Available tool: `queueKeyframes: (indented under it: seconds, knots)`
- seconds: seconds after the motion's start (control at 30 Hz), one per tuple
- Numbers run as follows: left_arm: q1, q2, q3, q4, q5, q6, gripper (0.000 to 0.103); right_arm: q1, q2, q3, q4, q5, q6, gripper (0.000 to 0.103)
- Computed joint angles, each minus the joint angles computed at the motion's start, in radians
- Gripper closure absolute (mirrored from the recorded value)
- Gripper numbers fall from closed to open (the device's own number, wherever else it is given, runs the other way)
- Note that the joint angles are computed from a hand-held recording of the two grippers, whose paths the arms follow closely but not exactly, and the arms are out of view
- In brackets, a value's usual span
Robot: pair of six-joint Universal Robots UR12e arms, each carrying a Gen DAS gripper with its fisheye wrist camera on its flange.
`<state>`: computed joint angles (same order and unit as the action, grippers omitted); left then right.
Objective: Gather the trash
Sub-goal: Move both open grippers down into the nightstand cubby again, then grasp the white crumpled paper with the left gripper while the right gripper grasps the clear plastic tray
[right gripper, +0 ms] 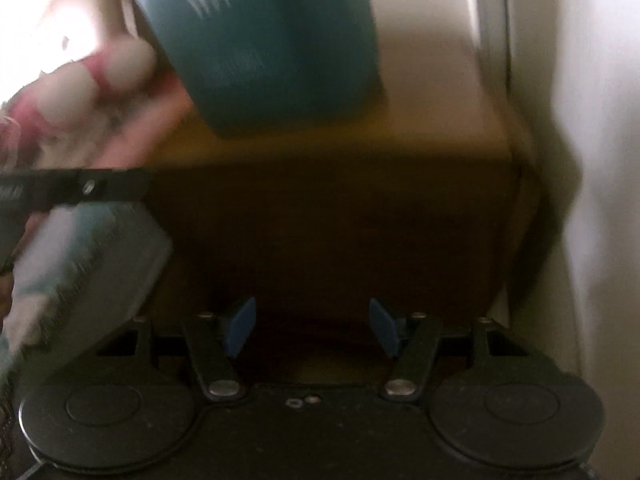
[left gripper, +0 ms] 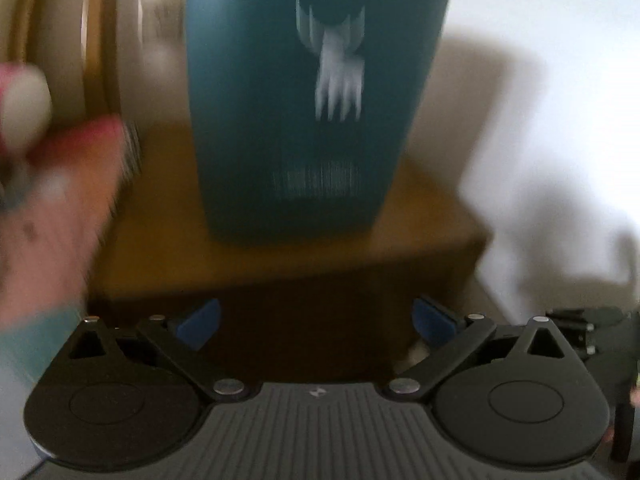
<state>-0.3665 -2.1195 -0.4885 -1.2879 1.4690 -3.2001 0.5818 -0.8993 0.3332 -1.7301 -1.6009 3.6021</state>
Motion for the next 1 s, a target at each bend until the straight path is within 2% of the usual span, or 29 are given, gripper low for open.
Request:
queueKeyframes:
  seconds: [0.13,0.2,0.27,0.4,0.57,0.63,0.8,1.0]
  knots:
    - [-0.002,0.038,-0.139,-0.099,-0.046,0.010,0.000,-0.013,-0.048,0.131,0.082,0.039,0.085,0.040]
    - [-0.006,0.048,-0.189,-0.152,-0.064,0.022,0.000,-0.021,-0.069,0.198,0.105,0.087,0.125,0.040]
    - [-0.015,0.052,-0.235,-0.212,-0.081,0.068,0.000,-0.025,-0.098,0.278,0.127,0.126,0.165,0.040]
    - [-0.046,0.076,-0.363,-0.240,-0.064,0.144,0.000,-0.027,-0.112,0.362,0.203,0.190,0.250,0.040]
    - [-0.092,0.088,-0.464,-0.305,-0.032,0.265,0.000,-0.025,-0.091,0.384,0.376,0.231,0.256,0.041]
    - [-0.106,0.089,-0.498,-0.312,-0.020,0.314,0.000,-0.024,-0.094,0.410,0.413,0.243,0.278,0.041]
    - [-0.125,0.082,-0.566,-0.316,-0.002,0.330,0.000,-0.024,-0.102,0.473,0.483,0.306,0.357,0.041]
    - [-0.139,0.073,-0.608,-0.326,0.001,0.378,0.000,-0.016,-0.077,0.476,0.565,0.332,0.337,0.042]
